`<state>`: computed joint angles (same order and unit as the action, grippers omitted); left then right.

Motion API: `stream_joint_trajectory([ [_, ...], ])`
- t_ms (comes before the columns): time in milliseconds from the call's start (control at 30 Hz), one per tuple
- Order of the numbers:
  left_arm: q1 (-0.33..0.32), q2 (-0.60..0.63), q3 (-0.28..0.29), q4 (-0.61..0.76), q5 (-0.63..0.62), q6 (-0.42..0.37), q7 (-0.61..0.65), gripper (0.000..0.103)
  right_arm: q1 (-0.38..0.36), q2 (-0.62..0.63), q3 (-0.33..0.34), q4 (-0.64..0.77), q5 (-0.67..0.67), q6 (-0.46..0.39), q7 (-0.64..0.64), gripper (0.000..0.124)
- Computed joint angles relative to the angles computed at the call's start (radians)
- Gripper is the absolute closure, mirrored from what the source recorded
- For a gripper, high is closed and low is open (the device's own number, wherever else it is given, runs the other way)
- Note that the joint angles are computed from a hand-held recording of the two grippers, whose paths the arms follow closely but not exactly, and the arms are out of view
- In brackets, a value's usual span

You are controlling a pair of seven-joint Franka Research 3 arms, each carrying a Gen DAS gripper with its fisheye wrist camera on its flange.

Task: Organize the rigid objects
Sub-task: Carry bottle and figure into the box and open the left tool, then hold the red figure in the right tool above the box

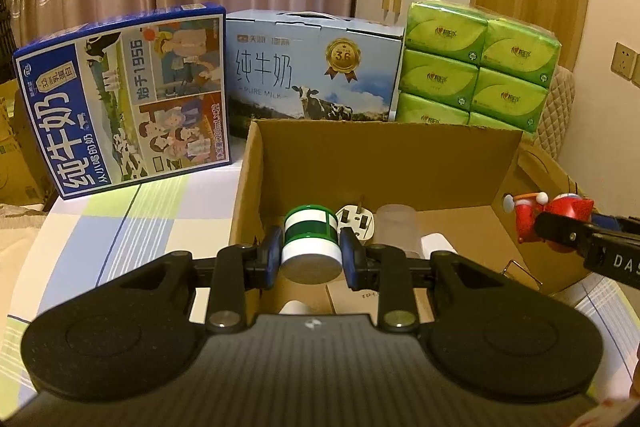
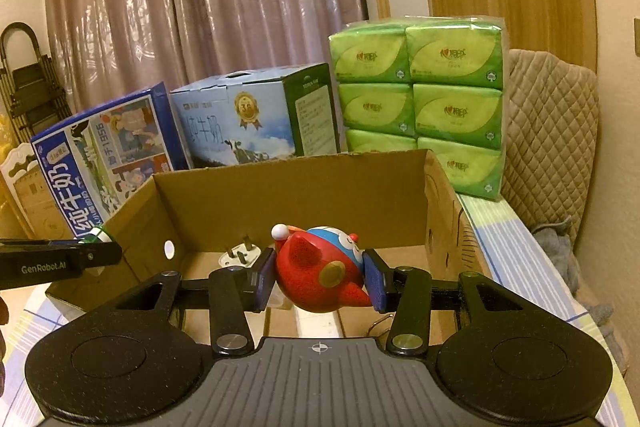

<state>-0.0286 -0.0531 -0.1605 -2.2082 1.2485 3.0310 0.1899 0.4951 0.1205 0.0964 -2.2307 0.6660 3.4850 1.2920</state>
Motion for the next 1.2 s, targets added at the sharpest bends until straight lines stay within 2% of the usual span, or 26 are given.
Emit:
stream_joint_trajectory([
  [1200, -0.005, 0.002, -0.002, -0.001, -0.041, -0.006, 0.035, 0.077, -0.002, 0.007, -0.002, -0.001, -0.015, -0.001, 0.014, 0.081],
])
